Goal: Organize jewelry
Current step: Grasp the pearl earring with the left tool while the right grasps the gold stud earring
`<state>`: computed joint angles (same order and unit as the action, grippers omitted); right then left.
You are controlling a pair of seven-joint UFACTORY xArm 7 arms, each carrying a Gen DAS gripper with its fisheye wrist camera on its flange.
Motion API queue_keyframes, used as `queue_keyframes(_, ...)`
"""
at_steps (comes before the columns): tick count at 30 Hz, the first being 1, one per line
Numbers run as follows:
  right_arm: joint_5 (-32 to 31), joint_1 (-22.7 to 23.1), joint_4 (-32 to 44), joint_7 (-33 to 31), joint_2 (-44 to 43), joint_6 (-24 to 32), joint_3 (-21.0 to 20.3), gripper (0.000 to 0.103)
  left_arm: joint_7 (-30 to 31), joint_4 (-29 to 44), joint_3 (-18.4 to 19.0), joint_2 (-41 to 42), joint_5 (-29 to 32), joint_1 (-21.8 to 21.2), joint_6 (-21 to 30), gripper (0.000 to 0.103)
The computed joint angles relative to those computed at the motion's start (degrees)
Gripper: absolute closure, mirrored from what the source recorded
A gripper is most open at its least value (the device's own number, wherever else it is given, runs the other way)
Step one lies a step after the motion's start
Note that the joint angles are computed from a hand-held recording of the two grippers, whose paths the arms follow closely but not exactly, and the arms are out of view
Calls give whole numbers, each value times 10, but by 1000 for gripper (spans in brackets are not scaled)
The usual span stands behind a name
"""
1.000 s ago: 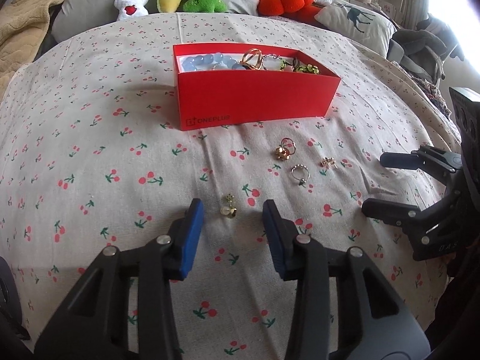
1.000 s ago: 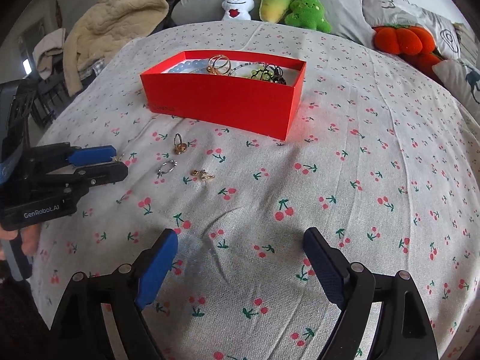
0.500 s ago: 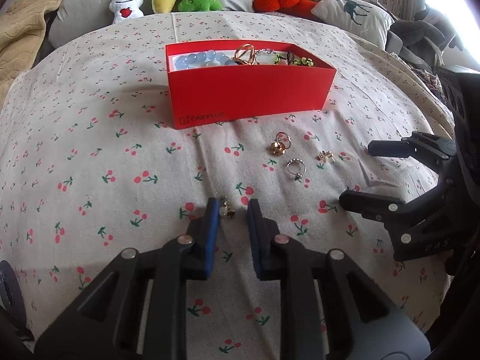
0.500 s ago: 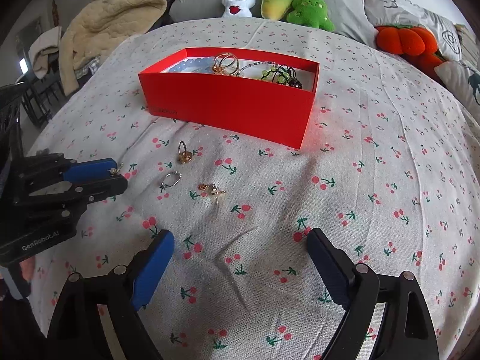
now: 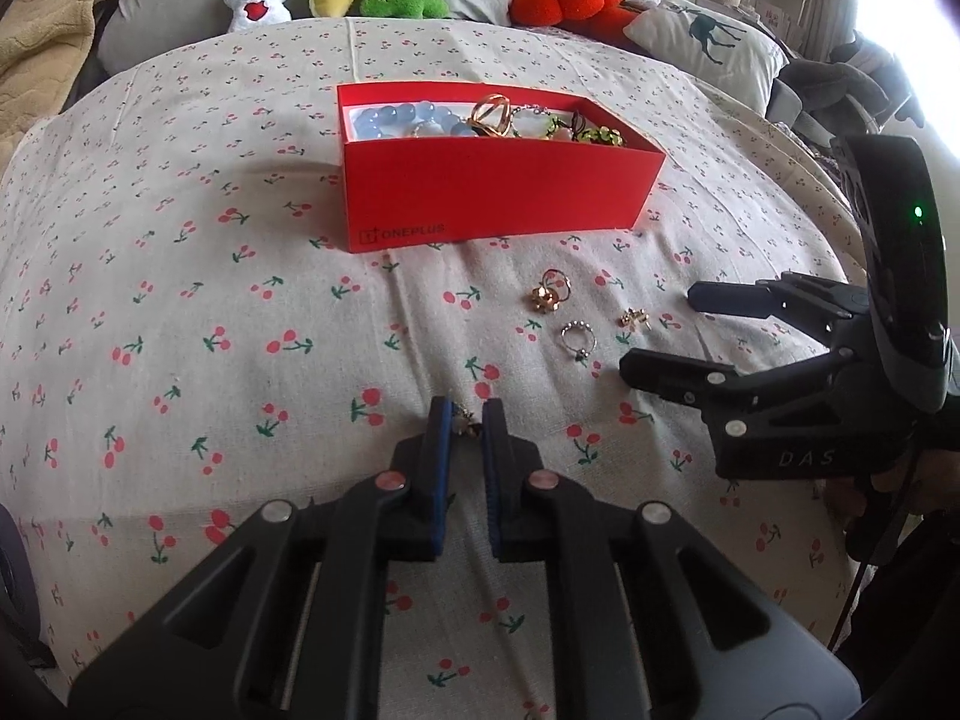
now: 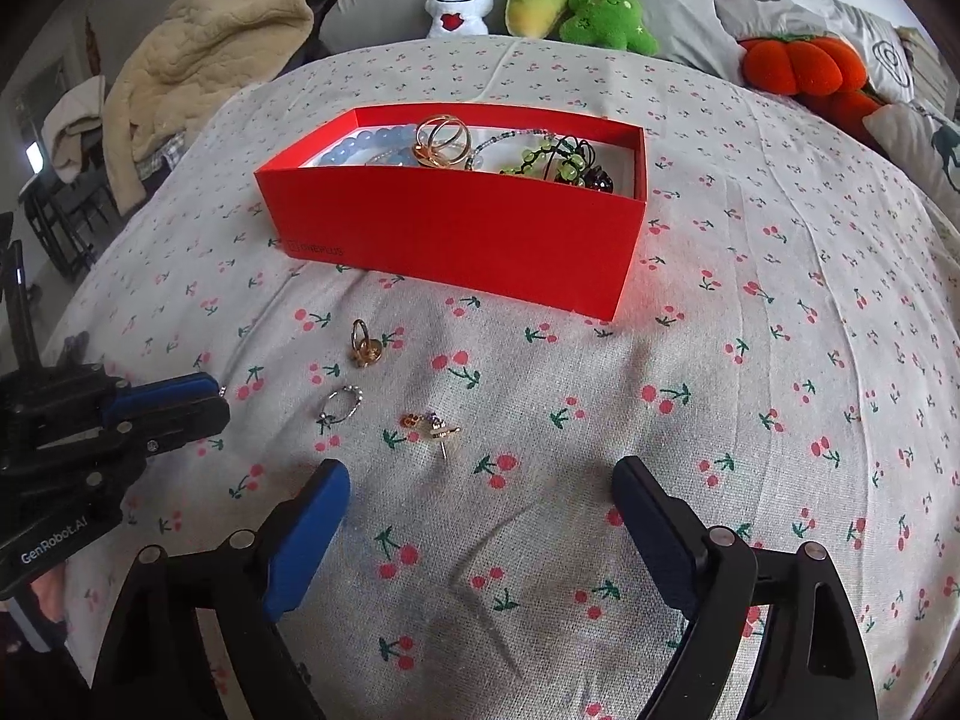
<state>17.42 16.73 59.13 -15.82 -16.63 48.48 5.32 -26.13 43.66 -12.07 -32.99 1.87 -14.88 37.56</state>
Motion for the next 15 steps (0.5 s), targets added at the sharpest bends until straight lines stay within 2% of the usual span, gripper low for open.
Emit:
queue_keyframes(1,-2,-1,4,3,4,-2,1,32,0,1,1,0,-1,0,1,92)
queue_keyframes(5,-9,0,12,4,14,-6,5,47,0,3,2,1,-3,-1,3,92)
queue_keyframes(11,-15,9,12,-16,14,-9,9,64,-3,6,2,4,-3,0,5,92)
queue_keyframes(14,-4,14,17,-32,17,-2,6,75,-6,8,0,6,-1,2,7,92)
queue_keyframes(15,0,14,19,-36,18,1,5,82,-5,8,1,6,0,2,8,92)
